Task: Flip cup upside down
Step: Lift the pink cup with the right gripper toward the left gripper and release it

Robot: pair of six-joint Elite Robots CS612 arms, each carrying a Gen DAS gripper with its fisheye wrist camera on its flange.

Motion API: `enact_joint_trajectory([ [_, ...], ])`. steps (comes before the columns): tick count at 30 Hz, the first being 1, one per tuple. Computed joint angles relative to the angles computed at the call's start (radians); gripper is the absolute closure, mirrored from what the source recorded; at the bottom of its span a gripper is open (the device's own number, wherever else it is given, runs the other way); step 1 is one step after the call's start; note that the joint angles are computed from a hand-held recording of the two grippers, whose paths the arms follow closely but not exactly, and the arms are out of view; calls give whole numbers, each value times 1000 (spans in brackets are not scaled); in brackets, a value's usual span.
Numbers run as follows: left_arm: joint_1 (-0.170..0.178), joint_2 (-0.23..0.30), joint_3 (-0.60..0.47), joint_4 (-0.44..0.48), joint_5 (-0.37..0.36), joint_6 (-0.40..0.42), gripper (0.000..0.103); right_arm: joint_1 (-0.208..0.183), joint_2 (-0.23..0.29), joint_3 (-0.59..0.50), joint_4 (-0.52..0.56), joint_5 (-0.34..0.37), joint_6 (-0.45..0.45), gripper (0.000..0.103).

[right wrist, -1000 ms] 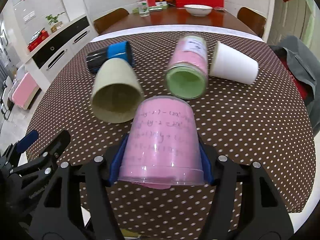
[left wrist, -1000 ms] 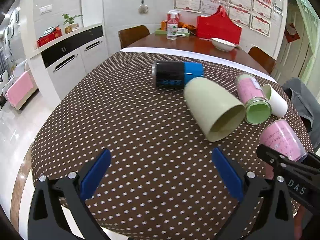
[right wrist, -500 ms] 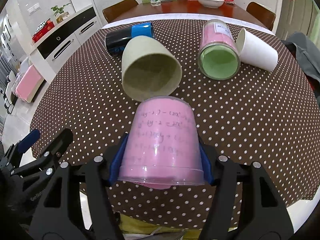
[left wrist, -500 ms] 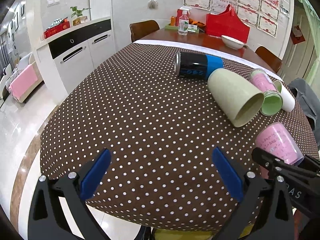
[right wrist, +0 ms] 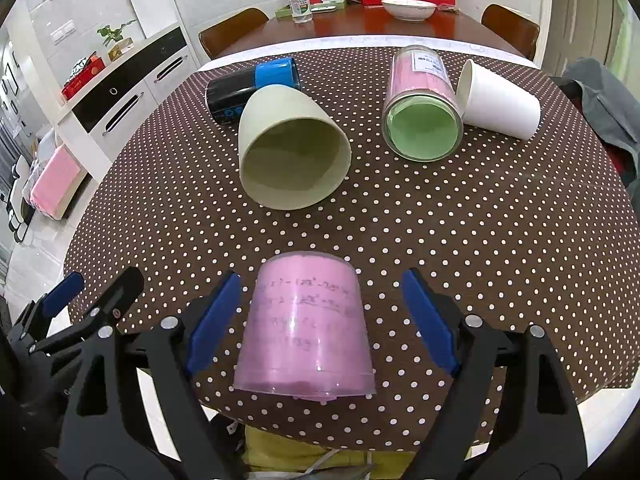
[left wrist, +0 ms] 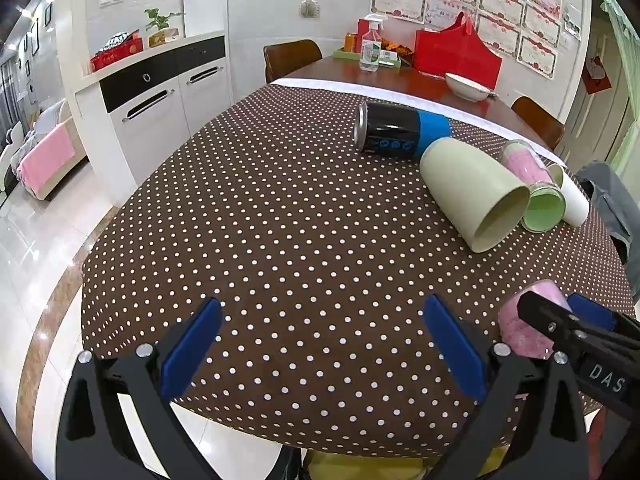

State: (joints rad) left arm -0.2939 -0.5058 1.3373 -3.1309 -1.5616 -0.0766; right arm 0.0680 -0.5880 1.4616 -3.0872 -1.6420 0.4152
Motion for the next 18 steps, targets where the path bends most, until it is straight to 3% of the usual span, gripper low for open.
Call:
enact_joint_trajectory([
  [18, -22, -48, 78, -106, -10, 15, 4, -12, -43, 82, -108, -27, 12, 21],
])
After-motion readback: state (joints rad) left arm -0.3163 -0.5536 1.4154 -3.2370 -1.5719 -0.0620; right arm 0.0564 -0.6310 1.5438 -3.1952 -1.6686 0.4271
